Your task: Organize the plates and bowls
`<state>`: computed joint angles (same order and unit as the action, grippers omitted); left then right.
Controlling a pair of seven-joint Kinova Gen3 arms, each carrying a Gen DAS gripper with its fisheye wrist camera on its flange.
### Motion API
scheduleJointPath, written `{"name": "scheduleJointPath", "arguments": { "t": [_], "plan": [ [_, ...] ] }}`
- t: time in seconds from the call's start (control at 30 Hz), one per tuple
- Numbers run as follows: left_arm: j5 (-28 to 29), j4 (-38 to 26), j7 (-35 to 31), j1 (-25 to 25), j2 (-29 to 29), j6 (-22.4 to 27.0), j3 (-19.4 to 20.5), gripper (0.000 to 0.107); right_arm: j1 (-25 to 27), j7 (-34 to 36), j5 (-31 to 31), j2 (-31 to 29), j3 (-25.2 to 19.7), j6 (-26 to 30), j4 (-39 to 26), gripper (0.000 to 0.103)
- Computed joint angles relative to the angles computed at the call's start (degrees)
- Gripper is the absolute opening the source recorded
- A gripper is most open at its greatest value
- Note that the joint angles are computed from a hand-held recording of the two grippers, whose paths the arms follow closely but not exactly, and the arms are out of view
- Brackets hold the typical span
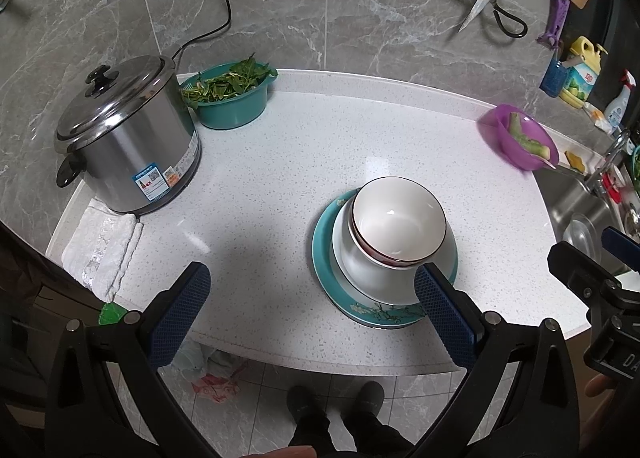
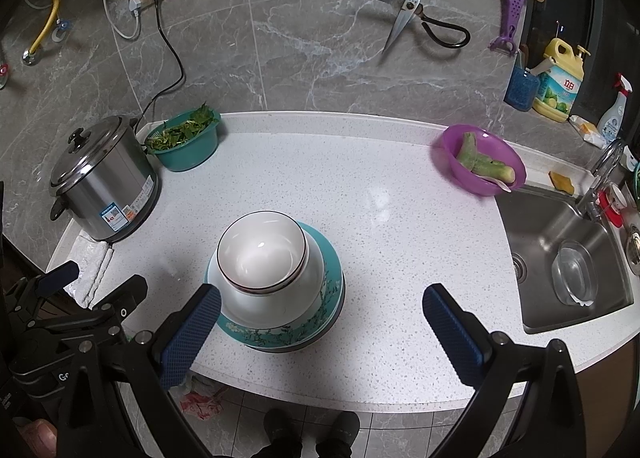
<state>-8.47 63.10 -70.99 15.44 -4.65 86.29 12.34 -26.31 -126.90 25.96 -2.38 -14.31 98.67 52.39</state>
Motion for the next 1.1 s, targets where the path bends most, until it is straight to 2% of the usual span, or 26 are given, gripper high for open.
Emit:
{"name": "scheduleJointPath", "arguments": {
  "t": [1.1],
  "plan": [
    [-0.65, -0.7, 0.55, 1.07, 1.54, -0.36, -0.27, 0.103, 1.5, 1.34, -1.82, -0.45, 0.97, -1.77, 1.74, 0.103]
  ]
}}
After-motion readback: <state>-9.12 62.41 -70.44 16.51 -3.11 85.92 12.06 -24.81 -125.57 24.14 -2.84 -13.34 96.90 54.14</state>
